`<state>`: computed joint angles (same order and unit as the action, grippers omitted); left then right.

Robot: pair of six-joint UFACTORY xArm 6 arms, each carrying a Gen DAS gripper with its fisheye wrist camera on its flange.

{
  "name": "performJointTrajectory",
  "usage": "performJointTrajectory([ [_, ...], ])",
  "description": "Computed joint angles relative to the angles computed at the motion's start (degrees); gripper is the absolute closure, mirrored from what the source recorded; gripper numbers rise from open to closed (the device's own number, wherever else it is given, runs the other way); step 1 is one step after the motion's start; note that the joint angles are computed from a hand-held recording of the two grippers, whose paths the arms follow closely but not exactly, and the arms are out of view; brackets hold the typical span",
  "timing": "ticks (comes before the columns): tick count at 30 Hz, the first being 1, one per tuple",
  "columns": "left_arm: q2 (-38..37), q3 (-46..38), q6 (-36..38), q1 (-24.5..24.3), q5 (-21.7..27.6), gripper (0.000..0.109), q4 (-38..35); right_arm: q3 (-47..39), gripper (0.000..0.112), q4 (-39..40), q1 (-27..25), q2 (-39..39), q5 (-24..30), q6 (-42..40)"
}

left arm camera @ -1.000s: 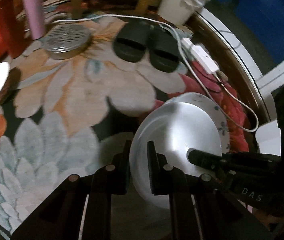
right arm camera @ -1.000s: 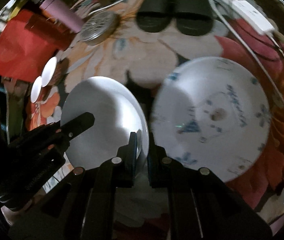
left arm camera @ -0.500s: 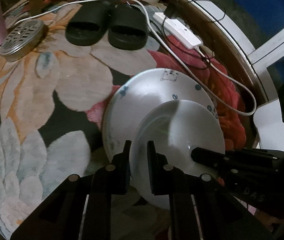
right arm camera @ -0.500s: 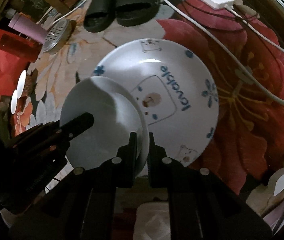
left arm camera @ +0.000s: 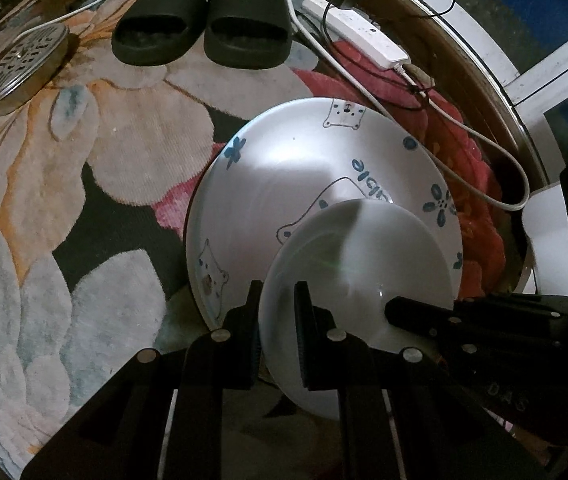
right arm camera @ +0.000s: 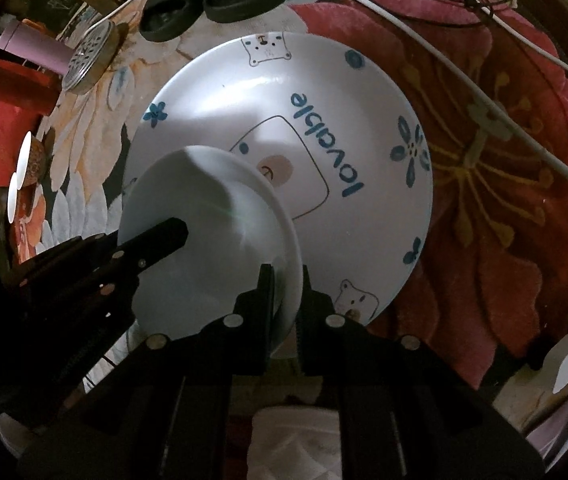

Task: Organize plates and bowls
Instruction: 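Lower the white bowl onto the plate stack and open the left tool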

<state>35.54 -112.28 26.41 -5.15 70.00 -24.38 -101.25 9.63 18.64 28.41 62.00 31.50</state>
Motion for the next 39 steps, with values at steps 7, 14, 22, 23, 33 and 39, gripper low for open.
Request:
performJointTrajectory([
  [7, 1.1, -2.2, -0.6, 0.2, 1.7, 0.091, -0.5, 0.5, 0.1, 1.3, -0.3, -0.3, -0.4, -0.2],
  [14, -0.8, -1.5, 0.6, 1.4, 0.9, 0.031, -4.4, -1.0, 0.097, -0.7, -0.2, -0.7, -0.3, -0.1],
  [22, -0.9, -3.2, -2.7, 3.7, -0.6, 0.009, -5.0, -1.3, 0.044, -5.3, 0.1, -2.0, -3.7, 1.5],
  [23, -0.9, -3.3, -3.3, 4.0, -0.8, 0.008, -4.7, -1.6, 0.036, -6.1, 0.3, -1.9, -3.7, 1.8],
  [33, -1.2, -2.0, -4.8, 5.3, -2.2, 0.006, 0.2, -3.4, 0.014, -7.5, 0.7, -0.7, -3.1, 3.2],
  [39, -1.2, -2.1, -4.6, 5.8, -1.8, 0.006, 0.5, -5.0, 0.014, -6.6, 1.0, 0.5, -2.5, 2.5],
])
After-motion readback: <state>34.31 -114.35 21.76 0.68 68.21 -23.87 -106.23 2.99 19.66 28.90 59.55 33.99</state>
